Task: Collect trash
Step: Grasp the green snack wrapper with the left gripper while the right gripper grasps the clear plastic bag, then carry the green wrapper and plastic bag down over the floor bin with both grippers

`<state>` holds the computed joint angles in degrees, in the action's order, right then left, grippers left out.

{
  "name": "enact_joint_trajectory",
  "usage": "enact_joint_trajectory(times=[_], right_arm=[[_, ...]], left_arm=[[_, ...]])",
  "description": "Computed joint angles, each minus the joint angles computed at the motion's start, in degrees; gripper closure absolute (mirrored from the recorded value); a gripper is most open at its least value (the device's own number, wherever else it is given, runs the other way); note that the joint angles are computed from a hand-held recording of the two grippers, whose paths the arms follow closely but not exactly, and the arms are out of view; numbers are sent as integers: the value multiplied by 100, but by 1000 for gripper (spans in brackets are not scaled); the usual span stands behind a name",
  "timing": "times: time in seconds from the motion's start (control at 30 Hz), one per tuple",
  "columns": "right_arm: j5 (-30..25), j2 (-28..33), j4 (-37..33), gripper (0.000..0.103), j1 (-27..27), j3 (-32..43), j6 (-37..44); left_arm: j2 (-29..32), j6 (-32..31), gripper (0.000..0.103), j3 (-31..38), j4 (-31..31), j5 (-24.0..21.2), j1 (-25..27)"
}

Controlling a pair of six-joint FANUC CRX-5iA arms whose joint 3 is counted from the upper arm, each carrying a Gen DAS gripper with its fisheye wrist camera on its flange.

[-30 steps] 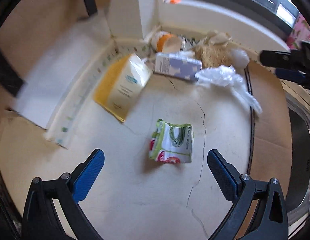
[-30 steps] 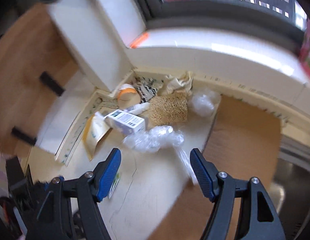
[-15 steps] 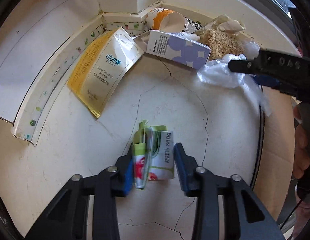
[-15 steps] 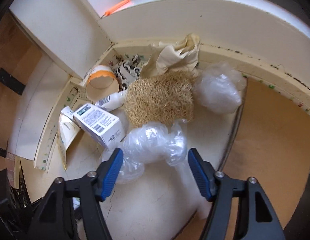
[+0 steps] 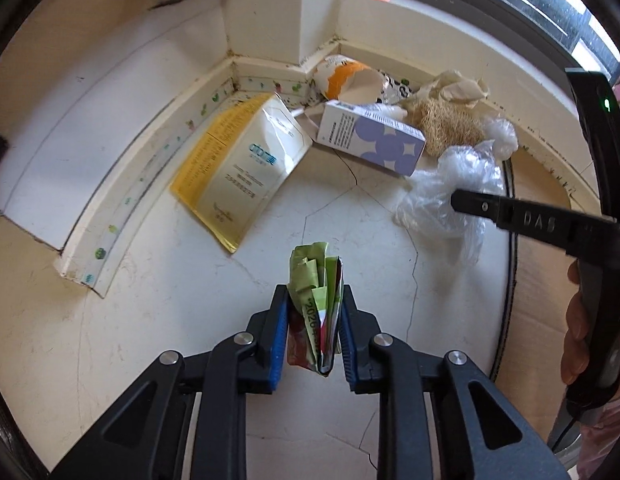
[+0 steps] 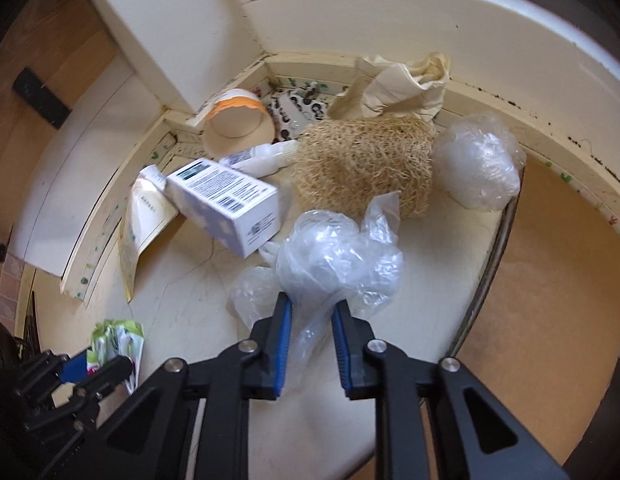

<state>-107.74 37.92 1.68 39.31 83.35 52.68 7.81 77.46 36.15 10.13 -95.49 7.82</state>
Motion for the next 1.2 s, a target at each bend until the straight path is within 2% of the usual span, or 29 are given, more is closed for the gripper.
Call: enact_joint_trajectory(times=[0.17, 0.4, 0.6, 0.7, 0.77, 0.93, 1.07, 1.2], right_arm=[[5, -245, 242, 86, 269, -205, -17], [255, -1012, 697, 87, 942, -1077, -279], [130, -1363, 1257, 87, 1825, -1354, -654], [41, -1481, 1565, 87, 2334, -1414, -859], [-24, -1523, 1759, 87, 2686, -1417, -997], [-120, -1685, 2034, 87, 3533, -1612, -1440], [-121, -1769, 2182, 87, 4140, -1787, -1750], [84, -1917, 2184, 87, 4682, -2190, -2157]], left_arm=[[-195, -129, 82, 66, 219, -145, 214], [-646, -428, 82, -129, 664, -277, 628], [-1295, -953, 82, -600, 1190, -553, 1377], [-1671, -1331, 82, -910, 1487, -790, 1928], [-1913, -1625, 82, -1111, 1708, -993, 2362], [-2493, -2575, 82, -1660, 2399, -1634, 3829], [-2857, -3593, 82, -2093, 2892, -2361, 5308], [-3130, -4871, 82, -2490, 2988, -3217, 6824]])
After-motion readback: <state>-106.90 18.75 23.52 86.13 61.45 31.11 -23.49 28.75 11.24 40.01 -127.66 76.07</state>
